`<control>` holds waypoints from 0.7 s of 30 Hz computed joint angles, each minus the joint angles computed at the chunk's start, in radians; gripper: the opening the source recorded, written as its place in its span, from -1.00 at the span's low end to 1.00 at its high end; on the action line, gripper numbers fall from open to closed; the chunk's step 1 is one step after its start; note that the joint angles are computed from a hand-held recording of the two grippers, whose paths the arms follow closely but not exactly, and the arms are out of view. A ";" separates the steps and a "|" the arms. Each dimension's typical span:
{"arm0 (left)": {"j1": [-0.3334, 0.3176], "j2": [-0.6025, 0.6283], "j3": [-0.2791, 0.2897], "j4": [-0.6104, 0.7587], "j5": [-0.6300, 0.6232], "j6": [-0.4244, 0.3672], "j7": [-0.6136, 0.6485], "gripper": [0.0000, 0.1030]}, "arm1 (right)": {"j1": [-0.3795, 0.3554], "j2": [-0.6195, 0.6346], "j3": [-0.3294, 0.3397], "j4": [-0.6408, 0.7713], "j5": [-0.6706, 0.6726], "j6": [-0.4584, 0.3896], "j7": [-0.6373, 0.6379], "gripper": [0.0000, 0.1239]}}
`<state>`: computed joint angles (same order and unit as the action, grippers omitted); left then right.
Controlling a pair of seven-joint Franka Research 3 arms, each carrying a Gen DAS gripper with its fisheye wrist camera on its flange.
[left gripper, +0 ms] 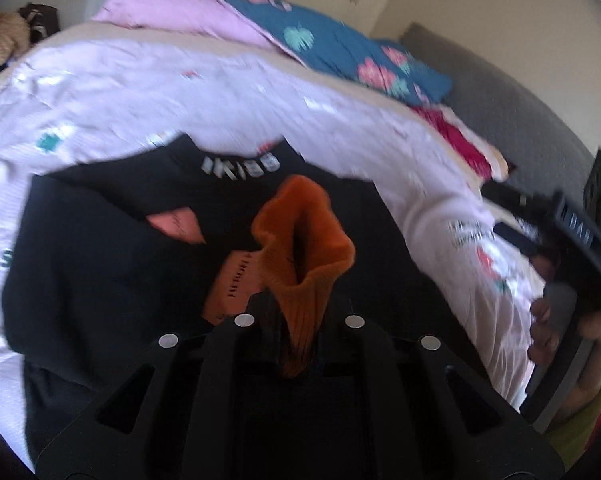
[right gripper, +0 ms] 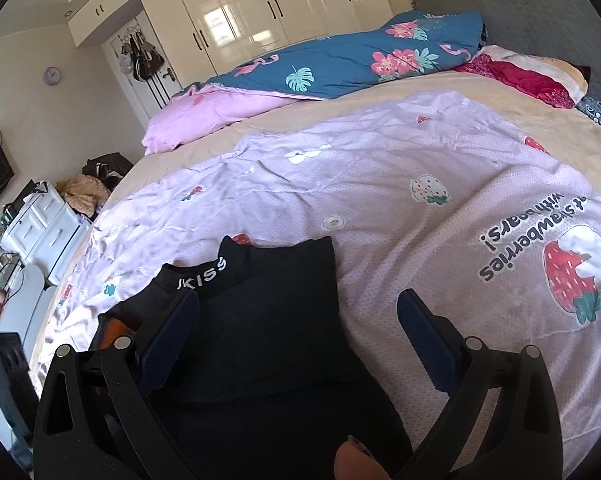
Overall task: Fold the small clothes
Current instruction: 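Lift the cuff with the left tool, fold the sleeve over the body, release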
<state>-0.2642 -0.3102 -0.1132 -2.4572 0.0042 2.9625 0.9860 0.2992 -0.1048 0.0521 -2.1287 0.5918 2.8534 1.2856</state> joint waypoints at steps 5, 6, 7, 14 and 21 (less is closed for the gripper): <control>-0.138 0.040 0.097 0.028 -0.183 -0.030 0.216 -0.24 | -0.011 0.015 0.005 0.006 -0.051 -0.008 0.048 0.59; -0.161 0.039 0.116 0.030 -0.233 -0.034 0.268 -0.09 | -0.014 0.018 0.007 0.006 -0.068 -0.010 0.062 0.59; -0.180 0.035 0.132 0.030 -0.282 -0.039 0.318 0.03 | -0.014 0.020 0.007 0.008 -0.073 -0.013 0.064 0.59; 0.052 -0.037 -0.011 0.003 -0.102 -0.039 0.183 0.34 | -0.002 0.049 0.017 0.030 -0.085 -0.091 0.017 0.59; 0.267 -0.111 -0.075 -0.052 0.146 -0.040 -0.085 0.55 | 0.045 0.075 0.060 0.021 -0.206 -0.178 -0.040 0.48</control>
